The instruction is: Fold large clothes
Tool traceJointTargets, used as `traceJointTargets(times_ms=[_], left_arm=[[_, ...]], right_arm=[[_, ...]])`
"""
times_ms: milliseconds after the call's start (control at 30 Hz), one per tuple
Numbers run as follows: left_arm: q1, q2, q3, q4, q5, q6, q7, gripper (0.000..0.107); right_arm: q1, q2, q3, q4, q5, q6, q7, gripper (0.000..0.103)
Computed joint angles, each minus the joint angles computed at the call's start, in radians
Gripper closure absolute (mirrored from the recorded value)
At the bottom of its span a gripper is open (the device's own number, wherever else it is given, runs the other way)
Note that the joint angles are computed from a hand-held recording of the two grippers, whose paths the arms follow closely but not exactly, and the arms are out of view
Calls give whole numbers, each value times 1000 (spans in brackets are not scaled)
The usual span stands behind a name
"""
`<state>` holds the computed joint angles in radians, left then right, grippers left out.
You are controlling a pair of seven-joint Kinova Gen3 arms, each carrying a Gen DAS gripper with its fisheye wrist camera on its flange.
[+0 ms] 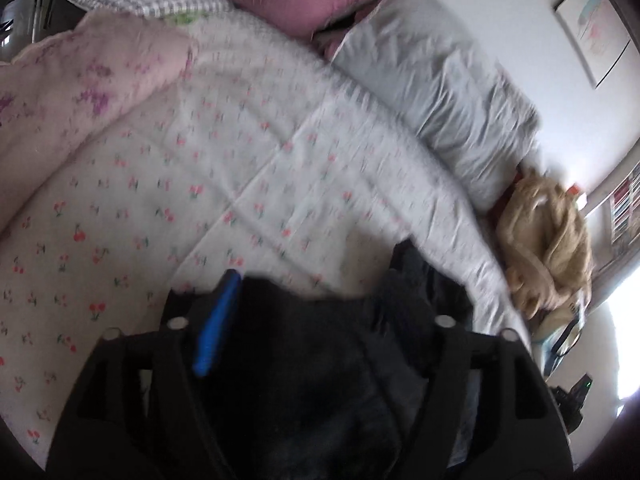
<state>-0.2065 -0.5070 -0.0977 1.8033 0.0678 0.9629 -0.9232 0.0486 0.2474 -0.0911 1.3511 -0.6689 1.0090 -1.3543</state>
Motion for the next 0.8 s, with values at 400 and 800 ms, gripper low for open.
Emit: traceJointTargets(times_ms=[400,800], left_arm=[[58,-97,40,-191,-113,271,-180,24],[352,67,144,-233,72,492,-519,24]], right_arm=[[-57,-167,80,-9,161,113,207,30],[-339,-141,-69,66,535,249,237,29]])
